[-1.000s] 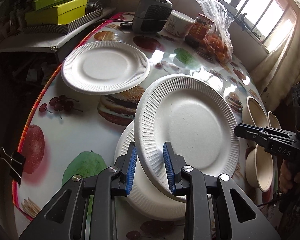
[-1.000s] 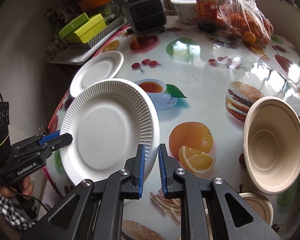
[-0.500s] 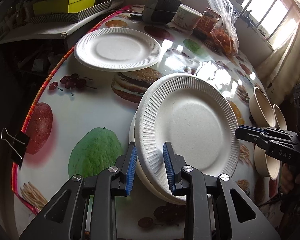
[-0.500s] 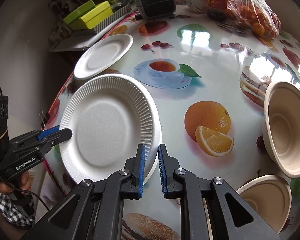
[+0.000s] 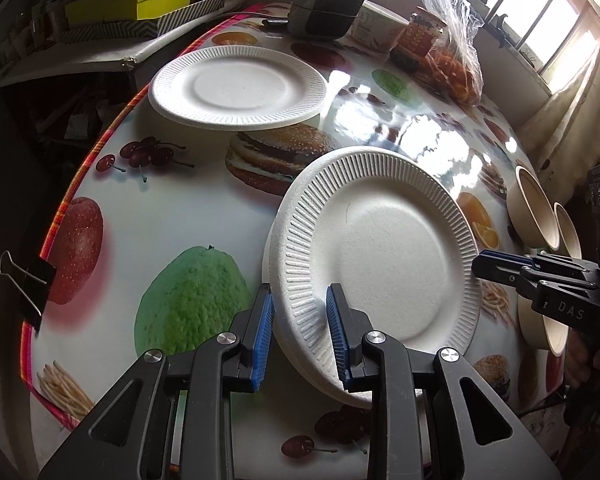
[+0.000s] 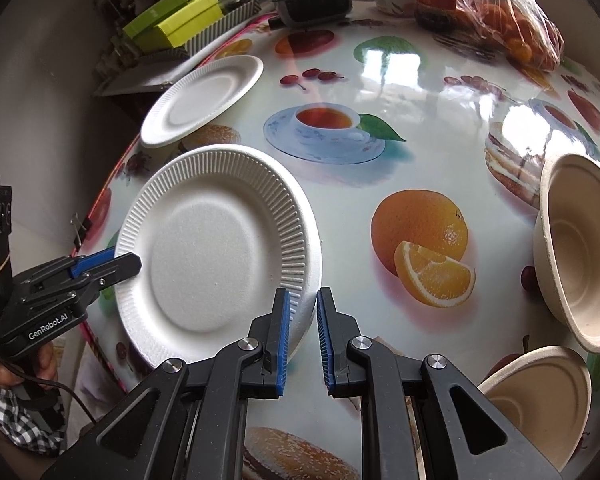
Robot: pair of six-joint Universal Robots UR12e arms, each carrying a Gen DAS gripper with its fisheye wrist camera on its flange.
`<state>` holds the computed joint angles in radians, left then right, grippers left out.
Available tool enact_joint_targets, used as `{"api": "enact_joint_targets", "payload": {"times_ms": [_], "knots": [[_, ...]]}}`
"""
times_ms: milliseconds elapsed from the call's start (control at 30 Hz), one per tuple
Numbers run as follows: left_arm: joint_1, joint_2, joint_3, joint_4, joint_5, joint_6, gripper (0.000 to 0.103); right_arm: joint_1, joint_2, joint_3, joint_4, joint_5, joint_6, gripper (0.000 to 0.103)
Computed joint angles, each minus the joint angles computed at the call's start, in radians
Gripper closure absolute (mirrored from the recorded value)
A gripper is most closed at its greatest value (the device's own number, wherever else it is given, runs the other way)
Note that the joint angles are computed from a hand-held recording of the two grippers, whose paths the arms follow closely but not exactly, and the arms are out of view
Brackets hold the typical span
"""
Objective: Organize plates and bowls
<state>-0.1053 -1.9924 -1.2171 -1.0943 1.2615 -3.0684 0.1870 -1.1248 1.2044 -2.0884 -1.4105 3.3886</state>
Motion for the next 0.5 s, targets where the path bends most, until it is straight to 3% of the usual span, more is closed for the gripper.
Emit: {"api": "enact_joint_targets", "payload": {"times_ms": [500], "knots": [[-0.003, -0.001, -0.002, 0.009, 0.015, 0.01, 0.075, 0.003, 0.004, -0.006, 0.006, -0.006, -0.004, 0.089]]}}
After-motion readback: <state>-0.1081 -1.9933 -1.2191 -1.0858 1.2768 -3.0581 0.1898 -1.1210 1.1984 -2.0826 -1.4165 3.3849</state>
